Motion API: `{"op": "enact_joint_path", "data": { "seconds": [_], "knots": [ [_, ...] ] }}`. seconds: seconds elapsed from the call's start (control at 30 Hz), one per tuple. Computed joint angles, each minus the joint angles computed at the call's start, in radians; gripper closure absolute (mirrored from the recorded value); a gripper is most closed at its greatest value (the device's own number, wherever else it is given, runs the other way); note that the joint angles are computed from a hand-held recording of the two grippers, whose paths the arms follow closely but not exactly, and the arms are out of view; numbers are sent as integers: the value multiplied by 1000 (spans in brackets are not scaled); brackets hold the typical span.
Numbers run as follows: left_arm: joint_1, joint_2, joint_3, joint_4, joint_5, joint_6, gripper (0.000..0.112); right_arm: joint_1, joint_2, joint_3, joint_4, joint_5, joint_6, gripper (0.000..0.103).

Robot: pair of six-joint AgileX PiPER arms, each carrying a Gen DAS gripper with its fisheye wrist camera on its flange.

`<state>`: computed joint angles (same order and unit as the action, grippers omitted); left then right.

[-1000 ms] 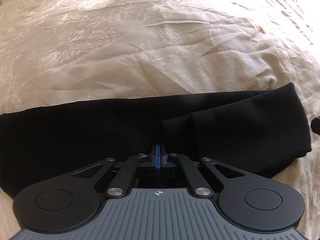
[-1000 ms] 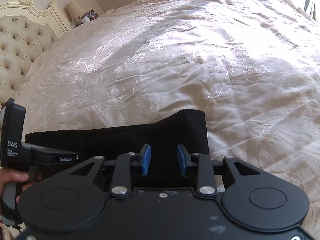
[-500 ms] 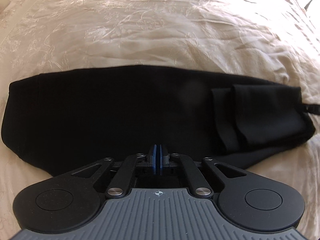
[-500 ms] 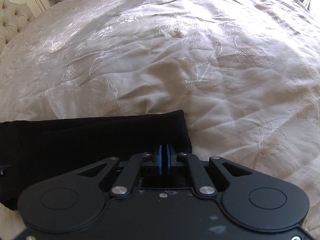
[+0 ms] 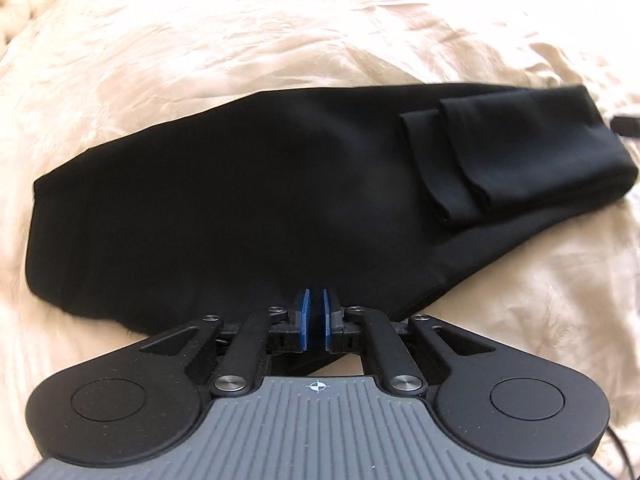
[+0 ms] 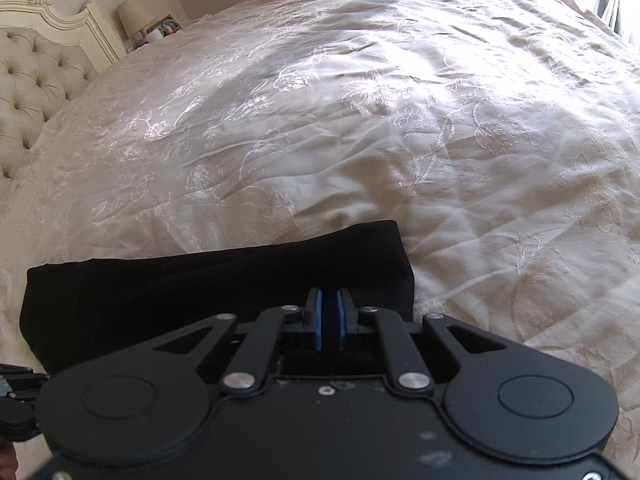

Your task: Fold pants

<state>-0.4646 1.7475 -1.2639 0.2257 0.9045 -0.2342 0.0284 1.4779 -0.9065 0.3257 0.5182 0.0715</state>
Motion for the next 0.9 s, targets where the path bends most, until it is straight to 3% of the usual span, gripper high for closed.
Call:
{"op": "enact_joint_path", "data": {
  "seconds": [0.2,0.27,0.5,0.67,0.9],
  "knots": [
    [13,-77,23,38,47,-80,100,90,-35,36,74,7,-27,92],
    [6,-100,34,70,68,-118,88,137,-35,36,106,4,-39,92],
    [92,-182,124,61,72,-112,87,348,7,-23,127,-12,-6,91],
    [228,-198,147,-12,68,-13,87,518,78,-119,22,-15,148,91],
    [441,-161,122,-118,36,209,86,698,229,-321,-209,18,486,91]
  ]
}}
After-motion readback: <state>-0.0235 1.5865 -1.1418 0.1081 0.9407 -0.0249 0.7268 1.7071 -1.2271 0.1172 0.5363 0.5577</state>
